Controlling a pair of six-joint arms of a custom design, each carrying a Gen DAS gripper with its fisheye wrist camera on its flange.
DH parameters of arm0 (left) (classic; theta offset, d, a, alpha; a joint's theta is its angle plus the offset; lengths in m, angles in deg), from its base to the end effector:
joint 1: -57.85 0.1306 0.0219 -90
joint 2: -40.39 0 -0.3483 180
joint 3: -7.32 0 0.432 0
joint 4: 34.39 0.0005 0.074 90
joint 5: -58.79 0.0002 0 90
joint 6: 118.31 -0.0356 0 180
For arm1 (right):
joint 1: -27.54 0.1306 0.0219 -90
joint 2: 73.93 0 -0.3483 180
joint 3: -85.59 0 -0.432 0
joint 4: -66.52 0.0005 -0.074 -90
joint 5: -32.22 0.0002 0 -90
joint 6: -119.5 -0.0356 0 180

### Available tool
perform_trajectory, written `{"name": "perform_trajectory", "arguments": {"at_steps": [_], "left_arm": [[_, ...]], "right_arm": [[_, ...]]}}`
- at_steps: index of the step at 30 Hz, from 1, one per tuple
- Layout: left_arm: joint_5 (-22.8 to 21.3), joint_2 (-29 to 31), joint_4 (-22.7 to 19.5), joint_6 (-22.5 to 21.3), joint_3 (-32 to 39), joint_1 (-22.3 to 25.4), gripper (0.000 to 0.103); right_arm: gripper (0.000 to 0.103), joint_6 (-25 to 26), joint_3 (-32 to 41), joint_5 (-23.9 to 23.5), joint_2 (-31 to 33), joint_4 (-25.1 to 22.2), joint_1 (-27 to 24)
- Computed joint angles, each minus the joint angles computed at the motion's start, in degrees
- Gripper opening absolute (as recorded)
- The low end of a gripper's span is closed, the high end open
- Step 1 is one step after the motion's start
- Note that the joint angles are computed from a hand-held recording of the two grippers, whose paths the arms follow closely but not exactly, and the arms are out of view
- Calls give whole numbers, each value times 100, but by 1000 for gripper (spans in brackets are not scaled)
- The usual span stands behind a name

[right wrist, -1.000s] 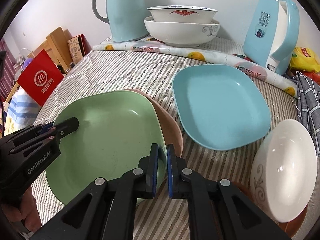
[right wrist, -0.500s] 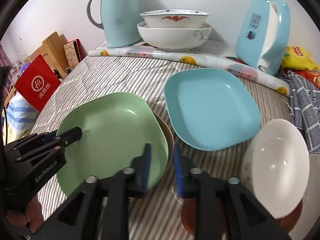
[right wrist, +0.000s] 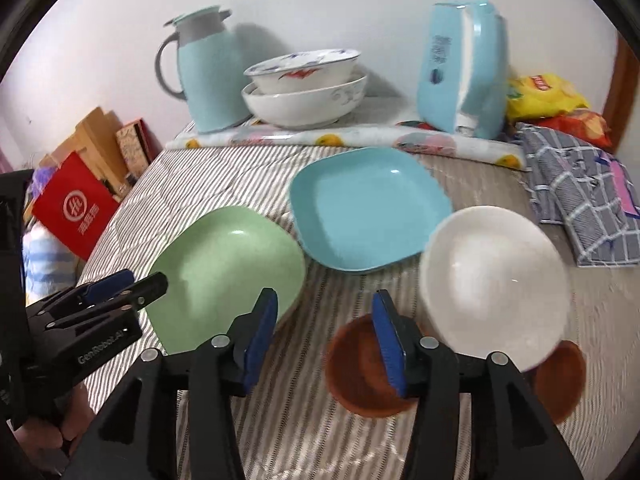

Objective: Organize plates and bowls
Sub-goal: 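Move the left gripper to the blue square plate and grasp its rim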

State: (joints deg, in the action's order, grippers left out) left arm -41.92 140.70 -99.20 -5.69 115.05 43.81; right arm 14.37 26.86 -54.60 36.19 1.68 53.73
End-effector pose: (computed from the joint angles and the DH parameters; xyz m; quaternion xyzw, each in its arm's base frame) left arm 0.5556 -0.1326 0.4372 -0.0976 0.9510 -0.0029 0.2935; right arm 0.5666 0.2759 0.4528 -0.0829 0.9463 0.0852 0.3007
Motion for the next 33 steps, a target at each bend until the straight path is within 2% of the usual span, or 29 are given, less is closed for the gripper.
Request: {"name": "perform_trajectory", "arguments": {"at_steps": [5,9,10,14,19,27,33], "left_arm": [[-77,65,-11,-28,241,-118,45],[-172,233,-22,-68,546,-230,45],[-189,286,-35,-62,627,-251,46],[-322,550,-63,-84,1024,-334,46],[-291,966,-268,-167,1605,-364,46],[-262,1818,-716,-173,2635,-367,46],[-193,2481,-997,-157,3375,-356,46]], "right_arm": [[50,106,-114,308,-219,55,-98],[51,62,-13,121,-236,-28,-283],[54,64,63,78,-196,-97,-324],[55,140,264,296,-83,-163,-440],[55,90,678,-162,207,-278,-665],[55,337,1553,-283,909,-472,-812],[54,404,2469,-430,1669,-911,-927]]}}
